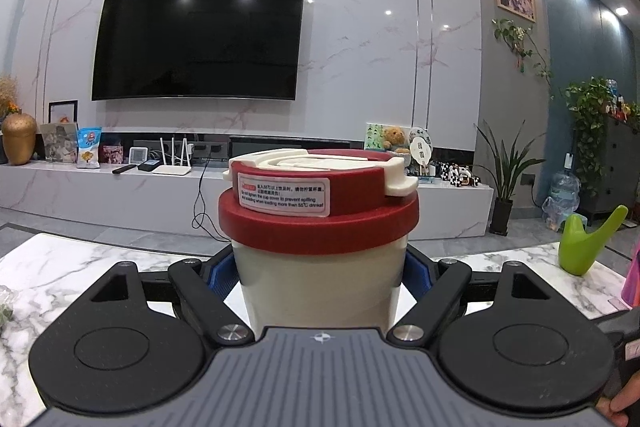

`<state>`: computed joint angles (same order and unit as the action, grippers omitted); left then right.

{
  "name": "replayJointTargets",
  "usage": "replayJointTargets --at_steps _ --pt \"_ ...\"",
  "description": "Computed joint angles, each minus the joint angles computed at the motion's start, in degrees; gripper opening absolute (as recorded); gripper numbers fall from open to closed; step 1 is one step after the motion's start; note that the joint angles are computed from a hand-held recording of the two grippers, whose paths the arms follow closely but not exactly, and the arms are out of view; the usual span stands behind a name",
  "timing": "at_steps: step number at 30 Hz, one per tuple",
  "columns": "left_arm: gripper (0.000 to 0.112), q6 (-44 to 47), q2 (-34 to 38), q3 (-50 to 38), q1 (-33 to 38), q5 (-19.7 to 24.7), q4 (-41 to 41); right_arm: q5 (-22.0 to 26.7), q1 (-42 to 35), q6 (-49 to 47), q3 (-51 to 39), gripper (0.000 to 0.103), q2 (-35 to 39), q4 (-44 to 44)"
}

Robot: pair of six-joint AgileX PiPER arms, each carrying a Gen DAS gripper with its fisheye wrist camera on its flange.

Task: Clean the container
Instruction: 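Pull the right gripper with the cloth away from the tumbler, then lower the white cloth onto the table and open the right gripper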

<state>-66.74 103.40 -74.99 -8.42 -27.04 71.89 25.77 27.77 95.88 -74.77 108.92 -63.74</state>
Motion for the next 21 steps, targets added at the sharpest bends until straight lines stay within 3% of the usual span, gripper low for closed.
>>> replayJointTargets --at_steps 4,11,21 --pt "0.080 0.8 -0.4 0.7 0.1 -0.3 -0.6 2.4 1.8 6.1 0.6 0.057 -1.3 -5.7" --pt "0.080 -0.9 0.4 -0.3 0.1 -1.0 1.8 5.5 4.3 13.1 2.1 0.062 -3.6 -13.2" --pt "0.080 -3.5 0.5 -0.7 -0.3 -0.1 5.5 4.7 4.3 16.1 4.2 0.071 -5.6 -14.2"
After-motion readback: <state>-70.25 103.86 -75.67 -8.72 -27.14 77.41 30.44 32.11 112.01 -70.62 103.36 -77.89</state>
